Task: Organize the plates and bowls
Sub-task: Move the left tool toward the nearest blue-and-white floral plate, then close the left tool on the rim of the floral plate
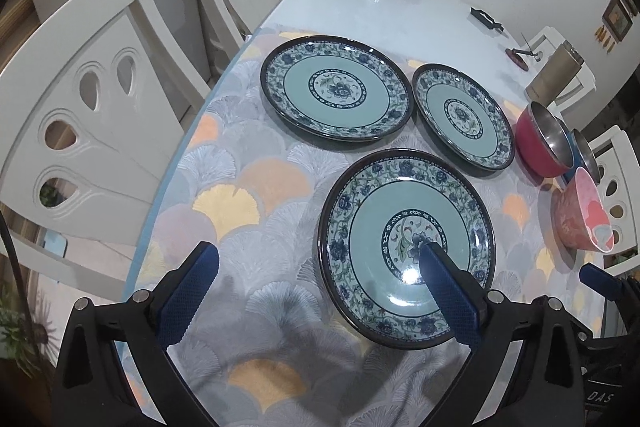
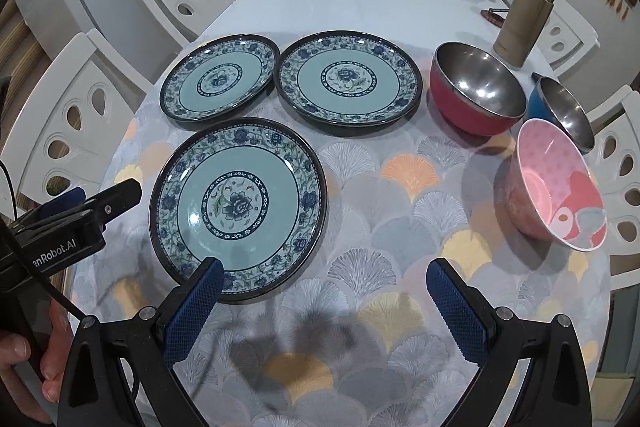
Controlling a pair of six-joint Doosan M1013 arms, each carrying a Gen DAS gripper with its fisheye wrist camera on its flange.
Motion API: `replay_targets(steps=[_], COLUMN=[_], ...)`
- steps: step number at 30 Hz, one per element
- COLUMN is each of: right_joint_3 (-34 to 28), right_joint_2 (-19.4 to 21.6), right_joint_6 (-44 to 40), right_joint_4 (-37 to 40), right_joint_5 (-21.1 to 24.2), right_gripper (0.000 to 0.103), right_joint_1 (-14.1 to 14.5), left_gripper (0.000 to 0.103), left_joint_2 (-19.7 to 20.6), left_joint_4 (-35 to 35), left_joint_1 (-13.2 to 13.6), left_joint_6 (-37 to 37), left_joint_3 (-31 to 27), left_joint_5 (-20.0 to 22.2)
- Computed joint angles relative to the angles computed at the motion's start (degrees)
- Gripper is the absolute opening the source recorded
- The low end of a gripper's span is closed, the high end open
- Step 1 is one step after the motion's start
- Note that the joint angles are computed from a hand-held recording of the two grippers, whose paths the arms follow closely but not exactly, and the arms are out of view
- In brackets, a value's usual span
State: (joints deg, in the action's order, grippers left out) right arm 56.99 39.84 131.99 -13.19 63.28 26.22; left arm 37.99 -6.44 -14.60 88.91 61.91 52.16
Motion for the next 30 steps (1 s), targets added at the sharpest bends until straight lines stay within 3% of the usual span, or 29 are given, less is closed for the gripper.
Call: replay_targets(steps=[14,18,22,30], right_joint_3=[-2.04,-3.21,-3.91,-3.89], right_joint_2=[1.8,2.84,3.74,4.33], right_joint_6=[-3.8,-4.7,-4.95,-3.36], right_joint_4=[1.25,2.09,3.32,5.1], right_joint_5=[0.11,0.13,0.41,0.55], right_gripper=[0.099,0.094,0.088,0.081], right_joint_1=[-0.36,-0.65,-0.97,-1.73], left_gripper=[0.092,0.09,0.072,0.068], left_joint_2=[1.61,2.53,3.83,4.65], left_joint_4=[-1.17,-1.11,-3.29,-4.96], left_joint_1=[0.1,-0.04,0.2,0.55], left_joint_6=[2.52,3.74,5.36,6.36], left_joint_3=[-1.59,-2.44,-3.8,-4.48], left_joint_5=[1.69,2.01,4.68,5.33])
